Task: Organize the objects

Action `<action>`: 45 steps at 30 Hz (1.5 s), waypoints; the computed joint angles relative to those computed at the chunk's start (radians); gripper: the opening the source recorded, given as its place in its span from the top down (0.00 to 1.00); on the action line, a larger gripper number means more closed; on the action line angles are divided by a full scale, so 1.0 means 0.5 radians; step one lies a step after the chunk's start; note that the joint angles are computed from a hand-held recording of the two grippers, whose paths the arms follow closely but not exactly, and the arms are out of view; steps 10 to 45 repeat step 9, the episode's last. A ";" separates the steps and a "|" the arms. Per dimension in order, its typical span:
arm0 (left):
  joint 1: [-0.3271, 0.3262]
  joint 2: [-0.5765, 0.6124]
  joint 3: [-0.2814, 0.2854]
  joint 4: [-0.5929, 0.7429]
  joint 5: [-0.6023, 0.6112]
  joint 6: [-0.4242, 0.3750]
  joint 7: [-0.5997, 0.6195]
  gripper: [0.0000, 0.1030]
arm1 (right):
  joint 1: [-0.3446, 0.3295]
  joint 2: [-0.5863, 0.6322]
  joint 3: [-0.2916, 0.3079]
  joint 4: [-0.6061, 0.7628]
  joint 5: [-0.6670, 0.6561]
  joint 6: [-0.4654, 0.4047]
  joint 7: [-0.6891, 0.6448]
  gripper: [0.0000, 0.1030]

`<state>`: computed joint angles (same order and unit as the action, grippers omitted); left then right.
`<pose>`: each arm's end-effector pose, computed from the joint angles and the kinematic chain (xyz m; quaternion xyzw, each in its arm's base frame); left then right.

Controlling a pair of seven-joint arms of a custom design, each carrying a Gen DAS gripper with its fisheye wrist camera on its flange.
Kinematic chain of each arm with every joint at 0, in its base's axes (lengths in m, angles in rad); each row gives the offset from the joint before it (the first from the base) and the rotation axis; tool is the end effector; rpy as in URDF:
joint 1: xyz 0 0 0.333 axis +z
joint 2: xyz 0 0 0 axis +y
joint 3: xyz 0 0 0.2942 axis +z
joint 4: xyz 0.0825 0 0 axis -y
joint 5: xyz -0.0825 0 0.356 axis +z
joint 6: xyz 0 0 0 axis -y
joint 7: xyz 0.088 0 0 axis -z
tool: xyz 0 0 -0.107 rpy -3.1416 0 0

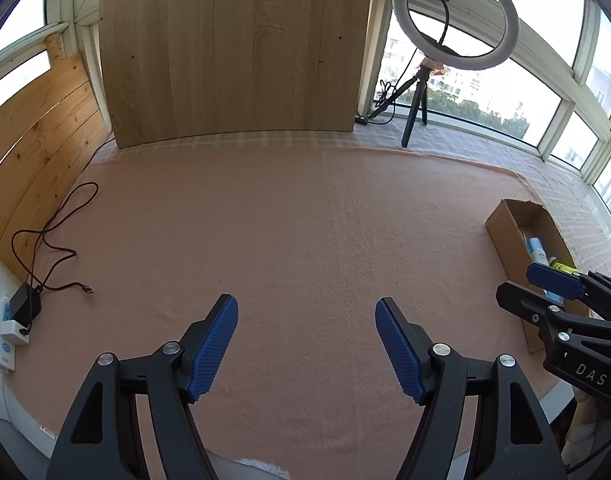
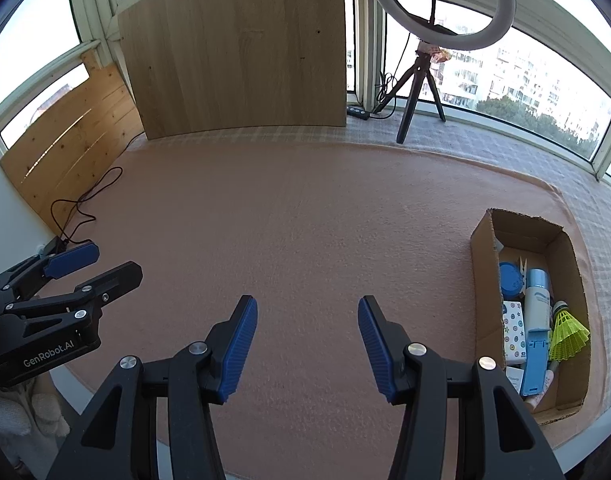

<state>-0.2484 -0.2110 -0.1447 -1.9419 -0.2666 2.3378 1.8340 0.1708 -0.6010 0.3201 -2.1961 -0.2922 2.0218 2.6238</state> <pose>0.4739 -0.2088 0.6241 -0.4692 0.8254 -0.2912 0.1172 0.3391 0.1985 0.6265 -0.4856 0.8216 -0.2347 0.1846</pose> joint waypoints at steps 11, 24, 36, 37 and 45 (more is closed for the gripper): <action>0.007 0.026 -0.003 0.008 -0.021 0.044 0.007 0.28 | 0.001 0.033 -0.007 0.017 -0.017 0.000 -0.008 0.53; 0.007 0.026 -0.003 0.008 -0.021 0.044 0.007 0.28 | 0.001 0.033 -0.007 0.017 -0.017 0.000 -0.008 0.53; 0.007 0.026 -0.003 0.008 -0.021 0.044 0.007 0.28 | 0.001 0.033 -0.007 0.017 -0.017 0.000 -0.008 0.53; 0.007 0.026 -0.003 0.008 -0.021 0.044 0.007 0.28 | 0.001 0.033 -0.007 0.017 -0.017 0.000 -0.008 0.53; 0.007 0.026 -0.003 0.008 -0.021 0.044 0.007 0.28 | 0.001 0.033 -0.007 0.017 -0.017 0.000 -0.008 0.53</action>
